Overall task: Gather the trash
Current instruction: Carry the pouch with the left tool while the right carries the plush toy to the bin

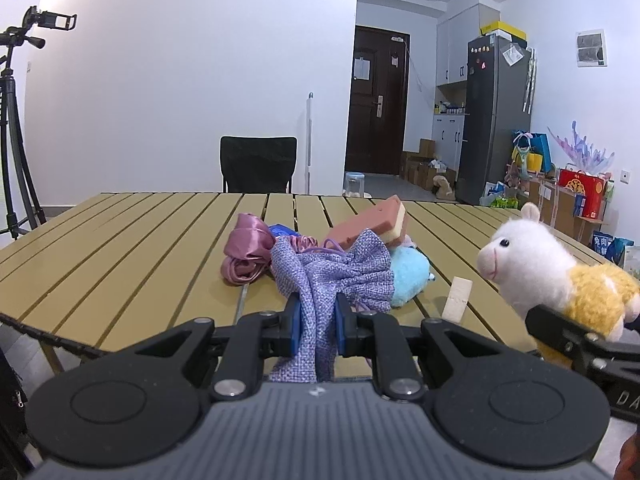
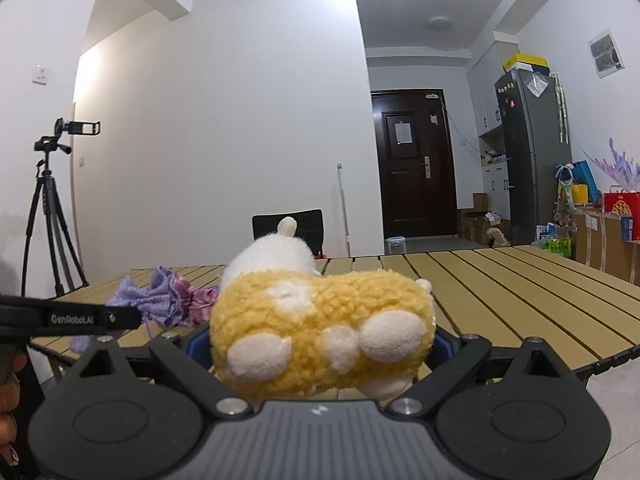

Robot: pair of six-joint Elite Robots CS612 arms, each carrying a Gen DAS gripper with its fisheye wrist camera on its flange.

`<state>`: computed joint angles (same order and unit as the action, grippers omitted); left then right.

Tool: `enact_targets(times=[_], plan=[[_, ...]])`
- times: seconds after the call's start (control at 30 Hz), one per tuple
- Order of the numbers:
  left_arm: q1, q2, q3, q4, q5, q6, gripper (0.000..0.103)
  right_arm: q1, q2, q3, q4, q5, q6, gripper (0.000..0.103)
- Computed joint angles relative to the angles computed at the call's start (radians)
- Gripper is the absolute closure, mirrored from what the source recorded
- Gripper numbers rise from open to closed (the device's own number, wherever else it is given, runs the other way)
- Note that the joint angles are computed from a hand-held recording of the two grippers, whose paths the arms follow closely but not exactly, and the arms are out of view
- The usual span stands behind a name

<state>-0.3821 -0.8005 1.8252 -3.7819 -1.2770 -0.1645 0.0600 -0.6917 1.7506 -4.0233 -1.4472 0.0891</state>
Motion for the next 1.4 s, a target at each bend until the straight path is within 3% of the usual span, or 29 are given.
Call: enact_targets(times=[0.67, 1.3, 1.4], plan=[[-0.006, -0.057, 0.194, -0.083, -0.01, -0.033, 0.086, 0.03, -0.026, 0.143, -0.017, 0.042, 0.025, 0.007], [-0.025, -0.069, 0.303, -0.028, 0.0, -0.032, 0.086, 0.052, -0.041, 0.256, 0.043, 0.035, -0.015, 0.007], [-0.018, -0.068, 0.307, 0.008, -0.027, -0.047, 0.086, 0.052, -0.04, 0.264, 0.063, 0.022, -0.018, 0.007]])
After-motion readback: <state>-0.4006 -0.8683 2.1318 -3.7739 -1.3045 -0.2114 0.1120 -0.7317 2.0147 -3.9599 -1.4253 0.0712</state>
